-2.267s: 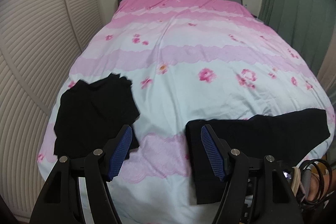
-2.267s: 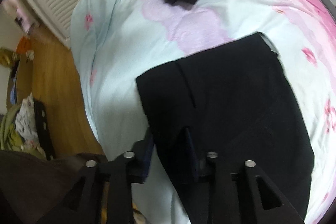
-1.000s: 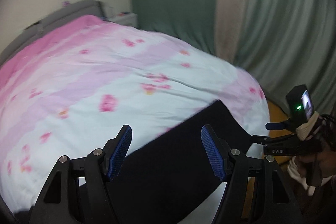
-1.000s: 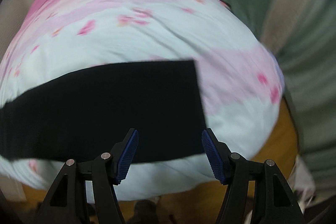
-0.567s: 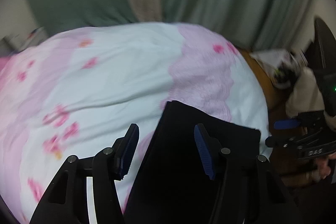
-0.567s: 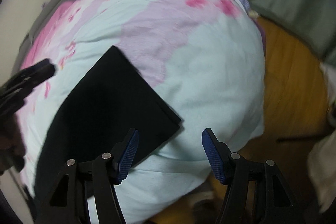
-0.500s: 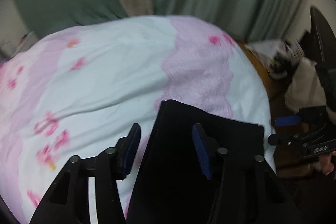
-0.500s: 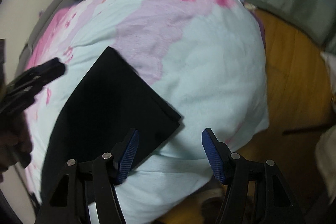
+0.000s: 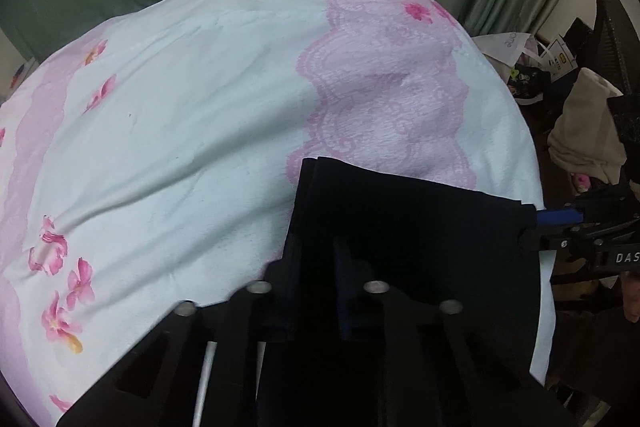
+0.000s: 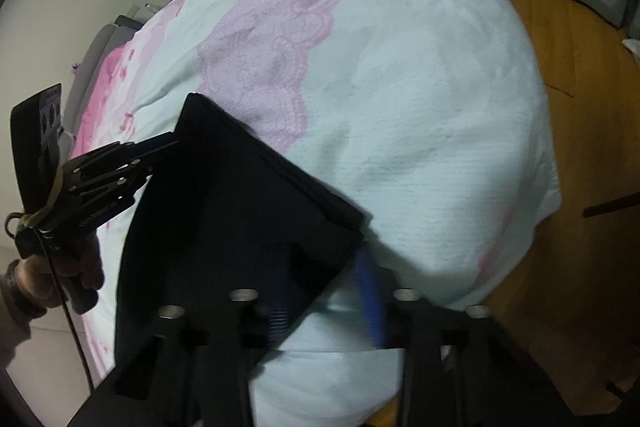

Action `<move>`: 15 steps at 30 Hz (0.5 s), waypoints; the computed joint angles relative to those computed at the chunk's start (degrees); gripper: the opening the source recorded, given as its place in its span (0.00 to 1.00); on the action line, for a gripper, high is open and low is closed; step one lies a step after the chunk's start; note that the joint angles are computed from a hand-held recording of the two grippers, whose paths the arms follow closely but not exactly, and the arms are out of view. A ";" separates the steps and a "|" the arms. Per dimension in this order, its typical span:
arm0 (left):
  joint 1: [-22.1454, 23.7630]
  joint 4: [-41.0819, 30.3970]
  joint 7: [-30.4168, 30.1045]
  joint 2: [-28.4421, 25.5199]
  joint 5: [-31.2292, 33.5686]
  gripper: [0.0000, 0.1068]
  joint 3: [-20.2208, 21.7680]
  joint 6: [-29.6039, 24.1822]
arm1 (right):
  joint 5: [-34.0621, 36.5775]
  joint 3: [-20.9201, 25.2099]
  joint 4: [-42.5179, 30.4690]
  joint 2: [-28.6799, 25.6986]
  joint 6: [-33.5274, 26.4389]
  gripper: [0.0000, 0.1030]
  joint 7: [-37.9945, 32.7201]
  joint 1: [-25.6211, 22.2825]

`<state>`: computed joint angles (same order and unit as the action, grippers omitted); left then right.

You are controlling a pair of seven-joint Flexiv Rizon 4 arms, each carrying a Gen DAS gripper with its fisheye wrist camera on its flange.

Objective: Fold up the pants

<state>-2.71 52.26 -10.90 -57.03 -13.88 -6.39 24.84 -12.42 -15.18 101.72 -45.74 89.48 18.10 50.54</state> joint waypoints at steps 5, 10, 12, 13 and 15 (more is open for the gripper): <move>-0.23 3.11 0.55 0.99 -0.42 0.04 -0.64 4.23 | -1.28 -1.50 0.09 0.75 -1.65 0.19 0.00 1.02; -0.32 2.61 1.11 0.94 -1.79 0.04 -1.61 5.79 | -3.63 -5.96 2.39 2.37 -2.34 0.18 2.13 3.83; -0.78 0.77 0.61 0.00 -1.95 0.04 -1.52 5.55 | -4.40 -7.78 2.95 2.61 -2.04 0.18 2.89 4.73; -1.12 -0.36 0.30 -0.66 -1.69 0.04 -1.22 5.32 | -4.76 -7.89 2.84 2.55 -1.92 0.18 2.77 4.50; -1.54 -2.18 0.18 -1.74 -0.78 0.04 -0.53 4.00 | -5.06 -5.90 1.95 2.08 -1.87 0.18 1.94 2.66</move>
<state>-4.25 50.08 -10.72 -58.77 -14.65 -6.91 28.85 -17.49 -21.08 103.67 -43.65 87.62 20.04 53.20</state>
